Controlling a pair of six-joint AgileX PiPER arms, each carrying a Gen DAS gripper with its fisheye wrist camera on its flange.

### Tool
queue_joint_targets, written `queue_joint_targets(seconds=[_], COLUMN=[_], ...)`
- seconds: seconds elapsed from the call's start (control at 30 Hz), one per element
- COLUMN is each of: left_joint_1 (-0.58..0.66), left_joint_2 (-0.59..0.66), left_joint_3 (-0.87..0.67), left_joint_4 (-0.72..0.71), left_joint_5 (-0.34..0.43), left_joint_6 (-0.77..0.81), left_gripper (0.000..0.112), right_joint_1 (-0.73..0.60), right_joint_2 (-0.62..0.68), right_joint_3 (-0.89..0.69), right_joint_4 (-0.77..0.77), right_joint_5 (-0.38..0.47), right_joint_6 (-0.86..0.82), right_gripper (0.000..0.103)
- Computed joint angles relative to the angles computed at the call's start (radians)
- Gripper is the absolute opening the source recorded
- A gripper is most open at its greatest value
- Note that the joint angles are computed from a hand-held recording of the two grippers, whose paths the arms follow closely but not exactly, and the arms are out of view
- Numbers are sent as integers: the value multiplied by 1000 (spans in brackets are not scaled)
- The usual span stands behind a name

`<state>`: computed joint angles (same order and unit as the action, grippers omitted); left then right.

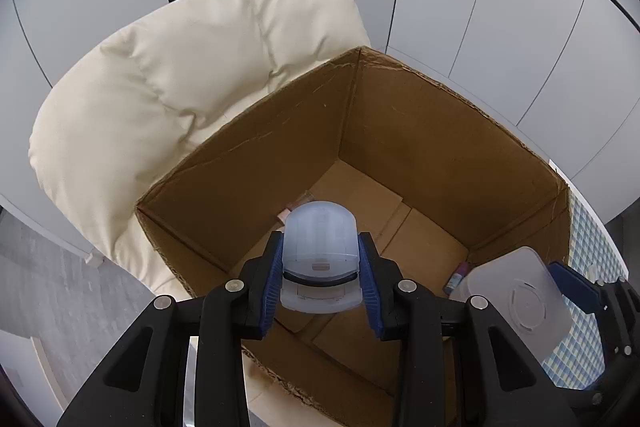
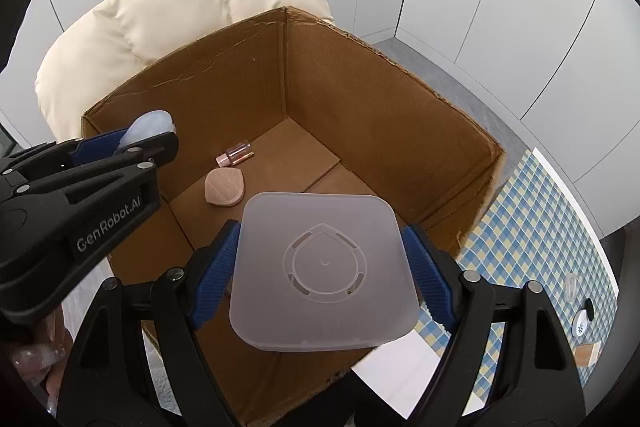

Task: Organize objects
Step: 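Lower both held items into the cardboard box and open both tools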

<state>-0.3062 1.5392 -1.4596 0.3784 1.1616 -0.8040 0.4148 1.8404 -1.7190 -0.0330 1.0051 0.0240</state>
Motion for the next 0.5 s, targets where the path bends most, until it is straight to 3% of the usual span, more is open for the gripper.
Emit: queue_joint_targets(seconds=[0.07, 0.1, 0.13, 0.17, 0.2, 0.27, 0.5], left_joint_1=[-6, -14, -24, -38, -54, -88, -51], left_joint_2=[-6, -6, -2, -1, -7, -26, -46], left_joint_3=[7, 5, -7, -17, -18, -11, -7], left_joint_4=[4, 12, 26, 50, 81, 151, 88], left_joint_5=[-19, -15, -3, 8, 8, 13, -8], left_joint_6=[7, 4, 2, -4, -17, -59, -44], left_gripper=[36, 45, 57, 81, 97, 101, 101], right_joint_1=[6, 10, 12, 12, 12, 11, -3], right_joint_2=[-4, -10, -22, -30, -35, -41, -70], right_joint_3=[13, 24, 42, 51, 56, 53, 59], right_joint_4=[-10, -17, -17, -18, -22, -41, -37], right_joint_5=[-14, -32, -61, -75, -86, -94, -95], right_joint_6=[6, 8, 6, 11, 20, 50, 55], right_gripper=[83, 83, 83, 84, 86, 103, 103])
